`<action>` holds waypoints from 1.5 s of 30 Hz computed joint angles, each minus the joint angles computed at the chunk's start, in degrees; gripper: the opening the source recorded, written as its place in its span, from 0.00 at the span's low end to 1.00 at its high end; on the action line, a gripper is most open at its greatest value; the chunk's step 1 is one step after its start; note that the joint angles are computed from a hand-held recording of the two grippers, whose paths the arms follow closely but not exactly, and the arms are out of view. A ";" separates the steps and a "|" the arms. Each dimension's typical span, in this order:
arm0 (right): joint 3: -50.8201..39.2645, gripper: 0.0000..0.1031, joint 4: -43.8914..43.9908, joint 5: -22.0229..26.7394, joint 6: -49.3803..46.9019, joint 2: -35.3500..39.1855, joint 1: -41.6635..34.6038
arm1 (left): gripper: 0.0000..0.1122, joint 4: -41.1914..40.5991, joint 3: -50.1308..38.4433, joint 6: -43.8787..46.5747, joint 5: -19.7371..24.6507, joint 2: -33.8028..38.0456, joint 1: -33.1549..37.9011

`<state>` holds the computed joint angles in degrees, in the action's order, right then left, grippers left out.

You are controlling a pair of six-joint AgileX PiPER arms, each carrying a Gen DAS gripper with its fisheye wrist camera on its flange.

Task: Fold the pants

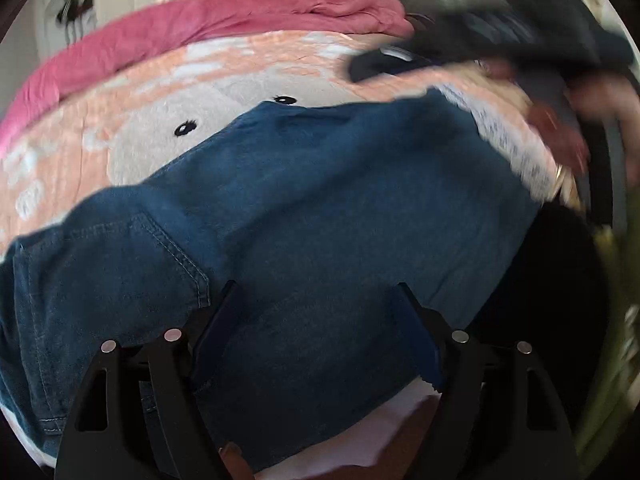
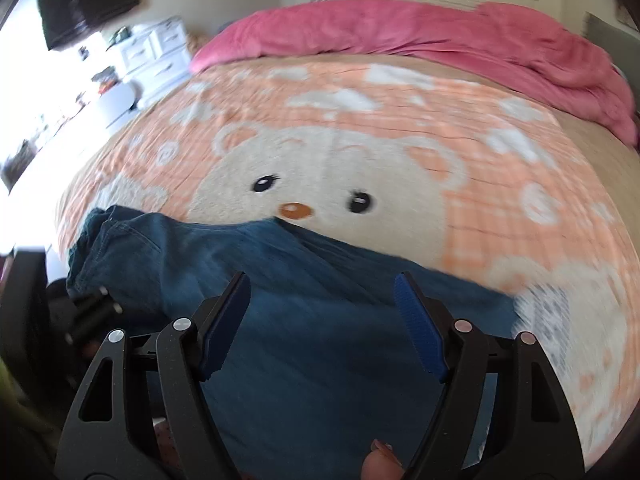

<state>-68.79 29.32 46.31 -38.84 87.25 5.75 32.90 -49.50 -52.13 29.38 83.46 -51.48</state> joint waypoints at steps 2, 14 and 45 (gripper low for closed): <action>-3.48 0.62 -2.58 1.05 1.71 3.43 2.74 | 0.67 5.66 1.16 -4.05 0.77 -0.05 -2.17; -12.46 0.00 -25.60 -3.26 16.20 13.11 16.46 | 0.71 8.42 4.56 -5.73 -3.65 -1.67 -0.82; -21.50 0.49 8.61 17.44 -2.13 24.30 -31.03 | 0.58 -45.42 -27.29 41.04 5.64 14.77 25.17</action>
<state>-90.29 37.93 63.76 -40.98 111.55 -25.28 -12.52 -76.79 -11.09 35.02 98.24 -26.31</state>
